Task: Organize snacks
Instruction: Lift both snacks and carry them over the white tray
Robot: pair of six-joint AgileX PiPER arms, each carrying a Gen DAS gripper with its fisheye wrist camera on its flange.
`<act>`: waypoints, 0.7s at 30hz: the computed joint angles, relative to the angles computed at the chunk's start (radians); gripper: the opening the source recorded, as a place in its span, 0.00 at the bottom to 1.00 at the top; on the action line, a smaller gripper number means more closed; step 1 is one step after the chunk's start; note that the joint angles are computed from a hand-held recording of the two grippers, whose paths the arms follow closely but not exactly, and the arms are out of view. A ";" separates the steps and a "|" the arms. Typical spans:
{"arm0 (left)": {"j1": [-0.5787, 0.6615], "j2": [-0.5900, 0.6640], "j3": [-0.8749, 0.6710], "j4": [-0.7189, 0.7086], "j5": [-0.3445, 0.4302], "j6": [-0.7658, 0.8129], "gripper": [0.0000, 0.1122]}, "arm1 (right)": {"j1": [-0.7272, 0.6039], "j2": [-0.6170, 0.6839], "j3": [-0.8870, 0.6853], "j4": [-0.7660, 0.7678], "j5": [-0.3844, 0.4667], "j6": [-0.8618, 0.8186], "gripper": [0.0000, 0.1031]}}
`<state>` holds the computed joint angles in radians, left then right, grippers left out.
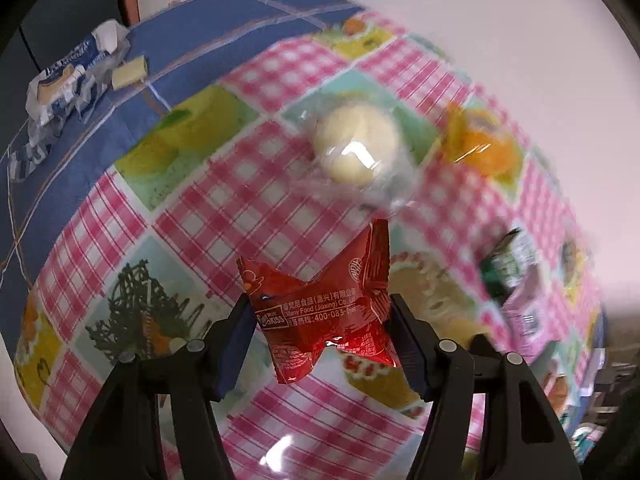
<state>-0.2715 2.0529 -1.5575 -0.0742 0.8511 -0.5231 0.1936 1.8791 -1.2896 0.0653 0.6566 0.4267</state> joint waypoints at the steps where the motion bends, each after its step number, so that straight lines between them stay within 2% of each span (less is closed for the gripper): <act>1: 0.007 0.011 -0.002 -0.012 -0.001 0.007 0.60 | 0.002 0.007 -0.009 -0.011 0.007 0.003 0.38; 7: 0.040 0.013 -0.005 -0.007 -0.010 0.020 0.60 | 0.030 0.083 -0.083 -0.076 0.054 0.041 0.38; 14: 0.095 0.007 0.014 -0.077 -0.021 0.102 0.60 | 0.064 0.121 -0.108 -0.179 0.066 0.133 0.40; 21: 0.099 0.013 0.004 -0.096 -0.016 0.121 0.60 | 0.122 0.174 -0.181 -0.301 0.132 0.208 0.40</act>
<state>-0.1728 2.0664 -1.5535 -0.1705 0.8350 -0.4022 0.3155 2.0534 -1.4707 -0.2359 0.7890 0.6351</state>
